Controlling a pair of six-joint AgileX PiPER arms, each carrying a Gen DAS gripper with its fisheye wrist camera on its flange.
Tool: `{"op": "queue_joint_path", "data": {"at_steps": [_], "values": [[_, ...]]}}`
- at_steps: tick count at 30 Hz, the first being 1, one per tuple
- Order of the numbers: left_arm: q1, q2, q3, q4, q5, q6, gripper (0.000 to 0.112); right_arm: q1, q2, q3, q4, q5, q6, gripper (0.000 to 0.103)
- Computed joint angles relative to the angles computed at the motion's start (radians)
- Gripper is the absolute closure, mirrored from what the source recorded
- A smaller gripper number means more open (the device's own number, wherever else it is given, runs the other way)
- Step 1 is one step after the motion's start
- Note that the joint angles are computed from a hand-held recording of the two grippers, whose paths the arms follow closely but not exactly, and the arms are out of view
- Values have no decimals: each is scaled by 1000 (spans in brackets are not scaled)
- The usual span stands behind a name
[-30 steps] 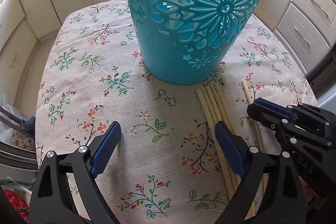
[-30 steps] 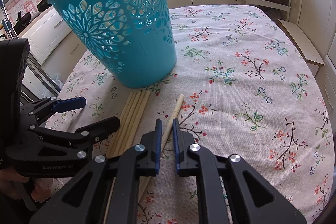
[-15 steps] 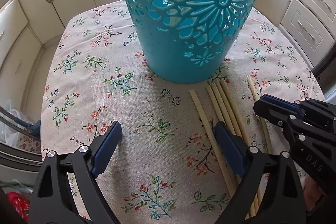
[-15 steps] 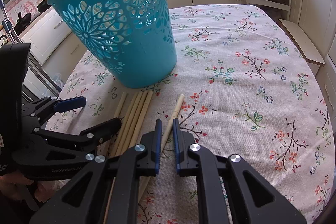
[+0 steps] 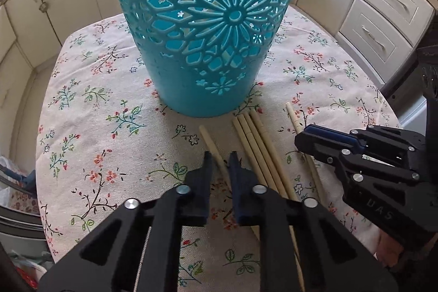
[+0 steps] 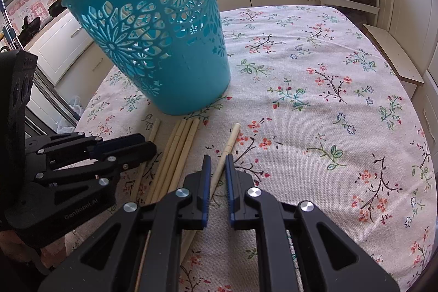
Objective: Organize utensils
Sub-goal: 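Lower the left gripper onto a wooden stick and close on it, then lift the stick with the left gripper and drop it into the basket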
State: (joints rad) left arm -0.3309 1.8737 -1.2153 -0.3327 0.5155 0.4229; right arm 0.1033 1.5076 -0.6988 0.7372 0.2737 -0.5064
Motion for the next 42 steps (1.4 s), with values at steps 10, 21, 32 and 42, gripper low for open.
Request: {"op": "queue_joint_path", "data": {"at_steps": [10,21,32,42], "values": [[33,27,-55,-109,98,128,106,-16,4,-2,60,15,-59,92],[-36,9,-28,118,19,-19,105,-21,6,-1,88,17,-92,91],[99,-150,-61,-270,275,441,107,-35,-1,11,159,22,-165,91],[233,-165,-357,-676,291,416,107,-45,4,9,206,32,-201,91]]}}
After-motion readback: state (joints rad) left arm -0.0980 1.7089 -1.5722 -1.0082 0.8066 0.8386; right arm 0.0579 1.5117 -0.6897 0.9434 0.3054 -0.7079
